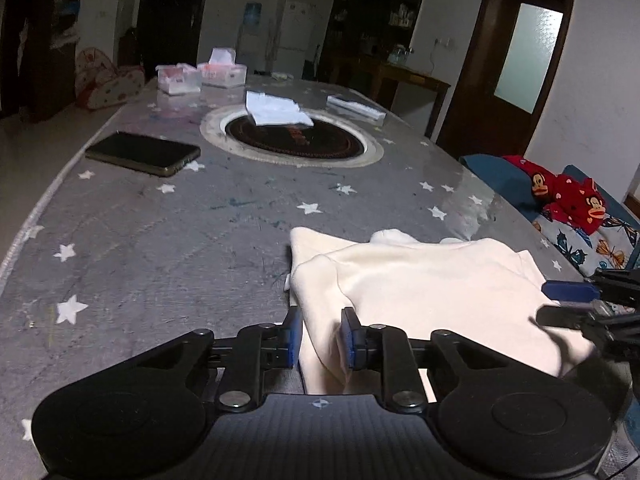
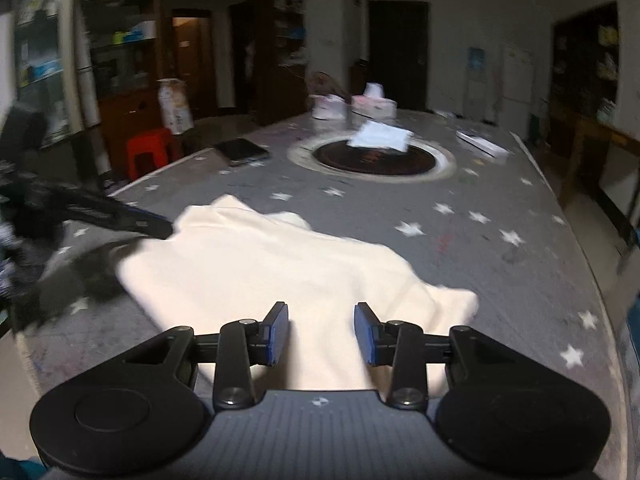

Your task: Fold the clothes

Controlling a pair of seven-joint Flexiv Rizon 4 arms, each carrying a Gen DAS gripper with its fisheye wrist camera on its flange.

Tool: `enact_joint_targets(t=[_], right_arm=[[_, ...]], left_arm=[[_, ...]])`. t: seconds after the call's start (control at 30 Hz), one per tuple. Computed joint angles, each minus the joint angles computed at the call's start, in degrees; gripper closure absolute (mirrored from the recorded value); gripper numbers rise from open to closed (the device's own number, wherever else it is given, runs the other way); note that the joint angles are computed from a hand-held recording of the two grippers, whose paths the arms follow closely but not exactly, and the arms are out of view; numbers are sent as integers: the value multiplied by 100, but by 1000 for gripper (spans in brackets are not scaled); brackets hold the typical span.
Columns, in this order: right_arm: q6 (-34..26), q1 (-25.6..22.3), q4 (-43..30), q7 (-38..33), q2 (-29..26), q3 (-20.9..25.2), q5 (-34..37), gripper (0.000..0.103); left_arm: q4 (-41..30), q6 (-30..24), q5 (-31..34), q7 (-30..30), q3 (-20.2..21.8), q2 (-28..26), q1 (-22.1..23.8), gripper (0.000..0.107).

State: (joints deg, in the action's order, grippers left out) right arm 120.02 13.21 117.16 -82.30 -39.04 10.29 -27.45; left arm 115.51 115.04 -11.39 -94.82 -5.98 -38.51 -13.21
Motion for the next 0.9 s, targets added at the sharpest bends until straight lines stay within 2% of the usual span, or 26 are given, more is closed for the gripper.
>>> enact_joint_targets(t=[0.1,0.2,0.3,0.37,0.5,0.6,0.7,0.73,0.8,0.9], right_arm=[[-57,73,-9,-113,-21,-30,-59,66],[-186,36,-39,-137,-53,8,-119,66],[-224,-17,-29,-175,-53,47,-162,66],[-220,34,-16,-260,-50,3,-136,66],[-174,164,12,-426,-42,-82,5,65],[-157,163,36,-493,-33,-74,41,65],[-125,174,57,-590,-31,-87,60,65],[-125,164,55,-598,-33,-75,61,65],[-128,162,45,-614,-38,-69,73,65],[-132,160,30,-632,-46,-62,87,64]], left_arm=[[-65,-51,185,-10,-183,-36,223,100],[-77,31,278,148,-43,14,137,102],[-148,22,83,634,508,78,-372,103],[-224,-18,-50,985,729,39,-595,103],[-424,58,-524,1846,1455,-363,-1355,103],[-350,299,-689,2145,1465,-423,-1401,101],[-259,262,-1668,2402,1900,-441,-1905,101],[-187,274,-1912,2436,1850,-387,-1901,102],[71,440,-1732,2133,1371,-127,-1443,102],[384,774,-580,1620,286,167,-380,102]])
